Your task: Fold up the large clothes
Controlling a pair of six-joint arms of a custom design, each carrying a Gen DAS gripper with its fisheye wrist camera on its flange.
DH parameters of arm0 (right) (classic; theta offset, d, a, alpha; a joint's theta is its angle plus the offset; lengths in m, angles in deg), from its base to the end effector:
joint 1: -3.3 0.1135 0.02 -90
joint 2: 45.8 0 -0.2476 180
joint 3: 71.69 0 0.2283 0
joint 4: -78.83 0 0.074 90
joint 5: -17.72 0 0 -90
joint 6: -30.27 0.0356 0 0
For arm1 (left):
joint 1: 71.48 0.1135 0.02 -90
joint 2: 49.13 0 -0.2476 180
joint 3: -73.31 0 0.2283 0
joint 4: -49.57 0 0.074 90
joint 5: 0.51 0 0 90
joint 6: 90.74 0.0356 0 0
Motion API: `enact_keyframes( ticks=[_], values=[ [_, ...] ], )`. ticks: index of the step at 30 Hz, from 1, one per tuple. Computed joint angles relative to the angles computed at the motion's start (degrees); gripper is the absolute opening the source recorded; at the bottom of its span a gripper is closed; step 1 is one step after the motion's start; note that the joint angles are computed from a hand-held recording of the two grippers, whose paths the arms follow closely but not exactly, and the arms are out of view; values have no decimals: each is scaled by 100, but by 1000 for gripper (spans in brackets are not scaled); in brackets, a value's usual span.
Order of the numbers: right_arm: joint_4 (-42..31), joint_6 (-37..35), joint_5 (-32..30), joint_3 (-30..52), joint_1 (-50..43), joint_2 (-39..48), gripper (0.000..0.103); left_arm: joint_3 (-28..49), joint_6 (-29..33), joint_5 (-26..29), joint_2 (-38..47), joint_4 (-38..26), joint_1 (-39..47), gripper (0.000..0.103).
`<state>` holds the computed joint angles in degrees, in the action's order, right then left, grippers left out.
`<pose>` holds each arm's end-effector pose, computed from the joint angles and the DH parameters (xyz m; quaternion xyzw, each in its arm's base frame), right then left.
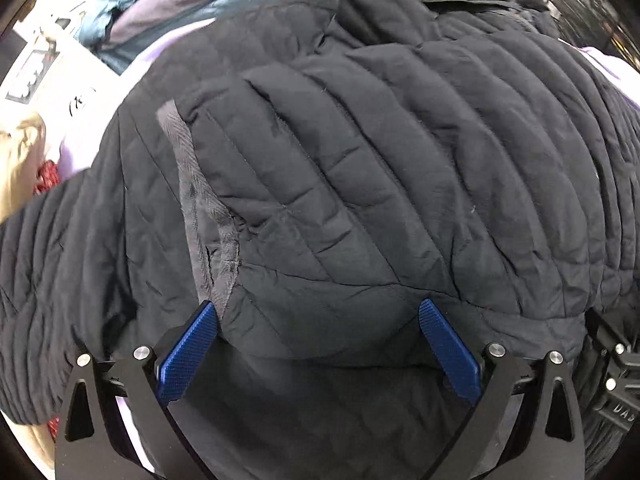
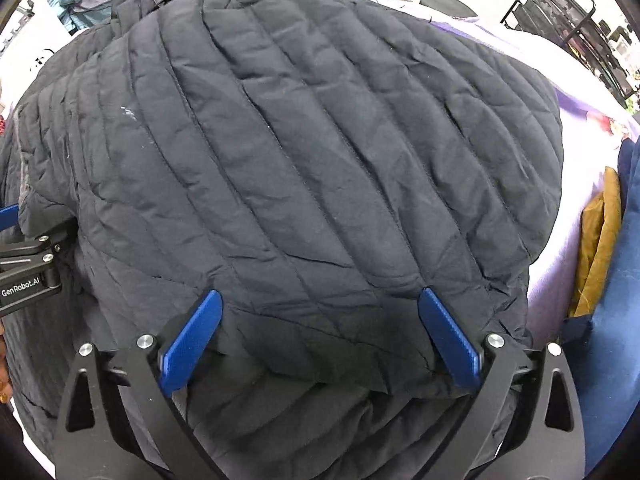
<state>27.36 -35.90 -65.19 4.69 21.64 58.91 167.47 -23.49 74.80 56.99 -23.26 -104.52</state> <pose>0.2892 0.0912 0.1370 0.0531 0.9927 -0.0255 0.1049 0.2748 -0.1680 0.1961 0.0831 0.9873 0.0918 0.0996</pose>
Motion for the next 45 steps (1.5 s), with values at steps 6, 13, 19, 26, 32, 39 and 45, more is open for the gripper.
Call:
enact_keyframes(
  ticks=[6, 13, 19, 26, 32, 39, 45],
  values=[
    [19, 71, 64, 216, 1, 306, 97, -50, 163, 116, -46, 84, 155, 98],
    [-540, 92, 162, 428, 231, -65, 97, -648, 483, 138, -912, 290, 473, 96],
    [-362, 567, 328, -220, 859, -1042, 97, -1809, 494, 352, -2627, 335, 1112, 96],
    [-292, 1339, -138, -786, 1822, -1288, 97, -2937, 1263, 571, -4642, -247, 2568, 96],
    [-279, 1570, -276, -811, 2343, -1197, 97, -3162, 2605, 1203, -5796, -1061, 4770, 96],
    [-61, 2040, -528, -1037, 2666, -1059, 97, -3167, 3602, 1593, -5913, -1205, 6845, 96],
    [134, 2307, -525, -1498, 2914, -1298, 97, -2586, 4960, 2672, -5436, -1306, 9056, 96]
  ],
)
